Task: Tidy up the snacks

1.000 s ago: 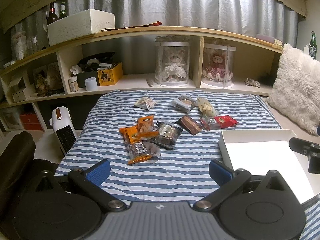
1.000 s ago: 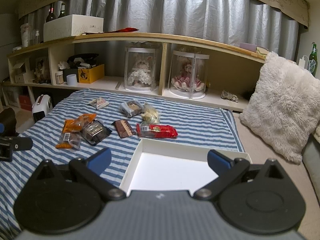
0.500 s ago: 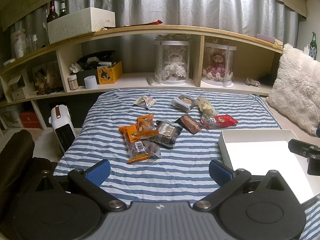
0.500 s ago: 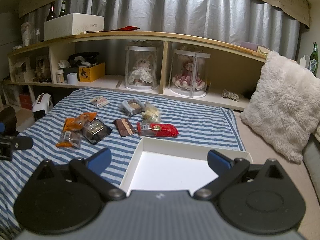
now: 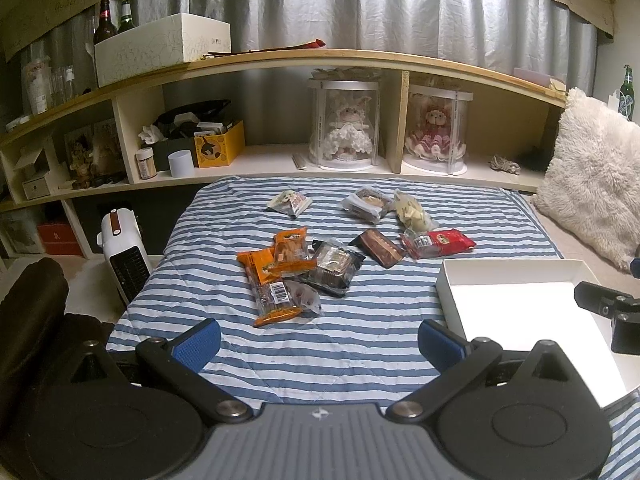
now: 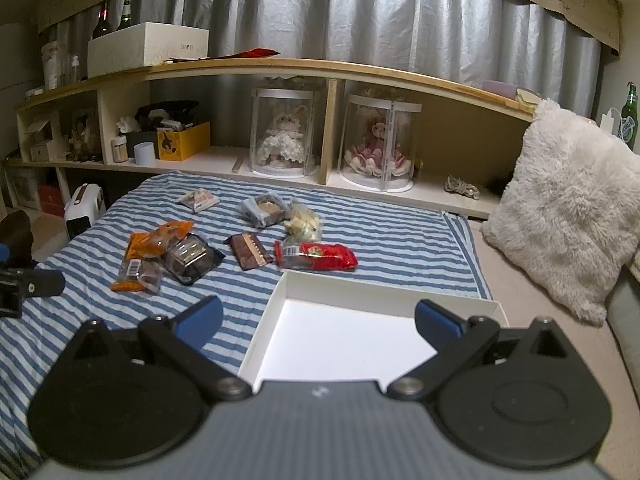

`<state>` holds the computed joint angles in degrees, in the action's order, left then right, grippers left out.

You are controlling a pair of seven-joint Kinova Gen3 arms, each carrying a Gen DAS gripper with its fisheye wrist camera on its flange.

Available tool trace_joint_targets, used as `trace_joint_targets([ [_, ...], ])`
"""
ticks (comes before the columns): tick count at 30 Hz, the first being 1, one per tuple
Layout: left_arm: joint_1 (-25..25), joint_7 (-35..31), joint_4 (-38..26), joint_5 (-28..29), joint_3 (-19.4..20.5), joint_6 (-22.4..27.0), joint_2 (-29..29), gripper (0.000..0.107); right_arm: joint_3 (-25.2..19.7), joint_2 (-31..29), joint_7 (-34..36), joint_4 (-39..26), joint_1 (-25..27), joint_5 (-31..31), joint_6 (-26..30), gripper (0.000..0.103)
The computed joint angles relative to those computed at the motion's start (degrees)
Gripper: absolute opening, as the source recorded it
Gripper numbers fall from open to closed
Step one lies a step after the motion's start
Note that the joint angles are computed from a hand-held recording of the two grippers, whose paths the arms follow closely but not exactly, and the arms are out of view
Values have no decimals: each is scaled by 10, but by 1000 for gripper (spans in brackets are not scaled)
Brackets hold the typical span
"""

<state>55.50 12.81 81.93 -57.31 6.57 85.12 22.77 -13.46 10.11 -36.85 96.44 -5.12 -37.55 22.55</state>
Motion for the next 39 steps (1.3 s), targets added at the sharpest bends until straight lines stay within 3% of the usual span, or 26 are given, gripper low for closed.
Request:
trace_joint_targets([
  [21,-4,-1,1,6,-1,0,-1,103,-2,1,-2,0,-1,4,-4,103],
  [30,-28,8,9,26,-9,7,0,103,-51,25,88,2,35,-84,-33,103],
  [39,-69,2,17,50,-13,-7,-1,103,-94,80,114,-36,34,-73,-41,103],
])
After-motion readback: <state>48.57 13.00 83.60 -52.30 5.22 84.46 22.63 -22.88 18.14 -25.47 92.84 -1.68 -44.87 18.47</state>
